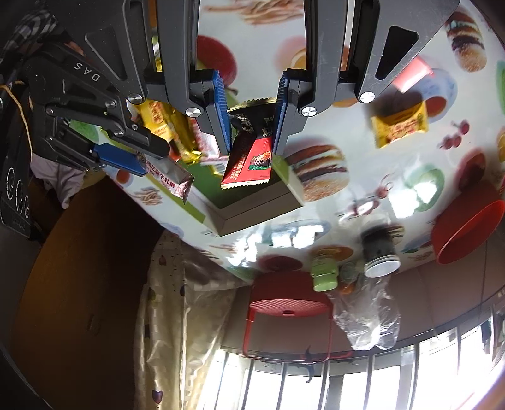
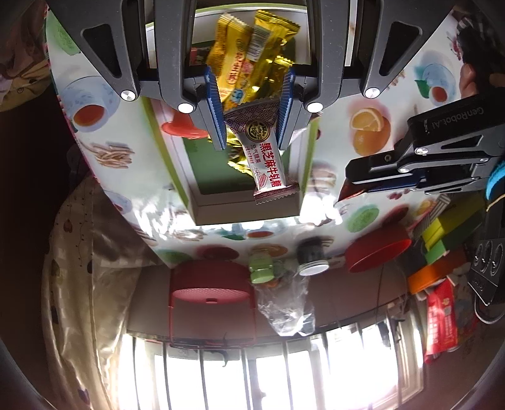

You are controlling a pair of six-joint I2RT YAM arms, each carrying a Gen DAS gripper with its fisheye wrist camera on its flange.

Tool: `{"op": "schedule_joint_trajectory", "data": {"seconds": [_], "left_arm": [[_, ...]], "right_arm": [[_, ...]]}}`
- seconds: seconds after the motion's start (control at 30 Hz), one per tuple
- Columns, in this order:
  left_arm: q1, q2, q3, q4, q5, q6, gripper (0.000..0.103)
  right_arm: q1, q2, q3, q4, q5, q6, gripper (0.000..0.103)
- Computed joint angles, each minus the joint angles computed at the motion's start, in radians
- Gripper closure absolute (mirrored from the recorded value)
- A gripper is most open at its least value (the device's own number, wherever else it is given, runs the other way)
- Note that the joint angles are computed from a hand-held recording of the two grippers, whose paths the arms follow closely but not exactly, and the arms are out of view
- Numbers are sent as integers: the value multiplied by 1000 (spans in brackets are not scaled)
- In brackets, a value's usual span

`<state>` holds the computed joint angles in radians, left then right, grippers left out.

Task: Organize snacks
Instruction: 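Carry the red-black packet in the left tool while the right tool carries the white-red packet to the box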

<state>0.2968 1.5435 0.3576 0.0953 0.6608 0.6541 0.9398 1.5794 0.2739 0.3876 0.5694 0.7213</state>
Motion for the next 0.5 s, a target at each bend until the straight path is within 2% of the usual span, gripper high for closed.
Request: {"op": "schedule_joint_trajectory", "data": {"seconds": [0.23,0.5], "left_arm": [[-102,55,16,69,-46,-86,76],[-185,150,44,138,-99,-148,76]], "right_arm": [[-58,-40,-54,-7,2,9,72],[-115,-5,-73,27,-22,0,72]]}}
